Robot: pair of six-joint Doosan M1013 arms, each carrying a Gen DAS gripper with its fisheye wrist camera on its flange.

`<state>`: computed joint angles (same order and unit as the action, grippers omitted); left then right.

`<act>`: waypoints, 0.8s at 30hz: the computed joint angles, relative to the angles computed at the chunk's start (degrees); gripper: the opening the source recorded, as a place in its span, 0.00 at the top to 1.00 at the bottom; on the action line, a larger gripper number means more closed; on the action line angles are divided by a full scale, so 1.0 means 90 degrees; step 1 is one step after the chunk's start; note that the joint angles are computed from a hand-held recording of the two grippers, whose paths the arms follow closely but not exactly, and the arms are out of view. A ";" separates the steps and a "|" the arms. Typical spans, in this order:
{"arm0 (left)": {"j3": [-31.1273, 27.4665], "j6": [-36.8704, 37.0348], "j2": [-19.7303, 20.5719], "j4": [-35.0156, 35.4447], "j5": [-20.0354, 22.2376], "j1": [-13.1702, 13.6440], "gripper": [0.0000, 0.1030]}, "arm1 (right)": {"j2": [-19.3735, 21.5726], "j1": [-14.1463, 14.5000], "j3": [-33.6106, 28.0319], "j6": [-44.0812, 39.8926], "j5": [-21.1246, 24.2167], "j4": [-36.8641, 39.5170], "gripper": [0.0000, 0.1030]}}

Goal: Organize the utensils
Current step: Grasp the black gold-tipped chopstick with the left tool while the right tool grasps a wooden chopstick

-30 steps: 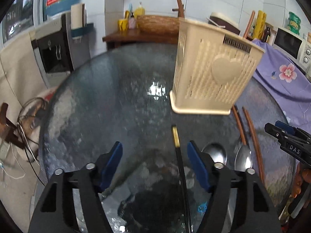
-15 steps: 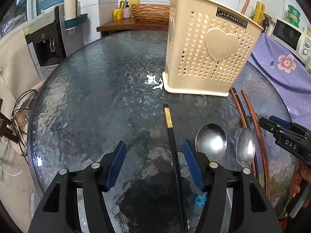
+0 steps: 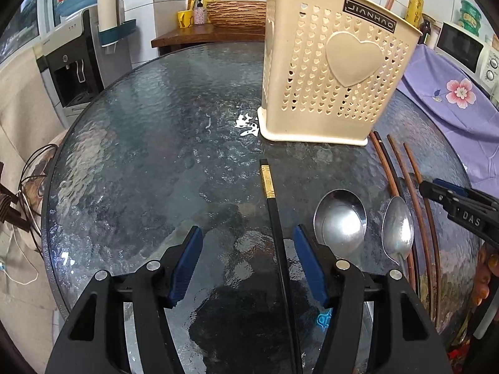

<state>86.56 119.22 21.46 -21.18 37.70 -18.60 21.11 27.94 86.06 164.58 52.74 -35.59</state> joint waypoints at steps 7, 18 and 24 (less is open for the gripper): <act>-0.0052 -0.0190 0.0038 0.0285 -0.0045 -0.0114 0.44 | 0.0127 -0.0151 -0.0197 -0.0322 0.0120 0.0155 0.68; -0.0482 -0.0565 0.0287 0.0832 0.0143 -0.0258 0.56 | 0.0229 -0.0456 -0.0417 -0.0690 0.0108 0.0608 0.78; -0.0586 -0.0585 0.0343 0.0883 0.0202 -0.0282 0.64 | 0.0361 -0.0479 -0.0581 -0.0656 0.0299 0.0464 0.79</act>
<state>81.29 113.95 24.55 -13.23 39.52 -21.14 24.36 23.64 80.83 158.68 55.43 -31.42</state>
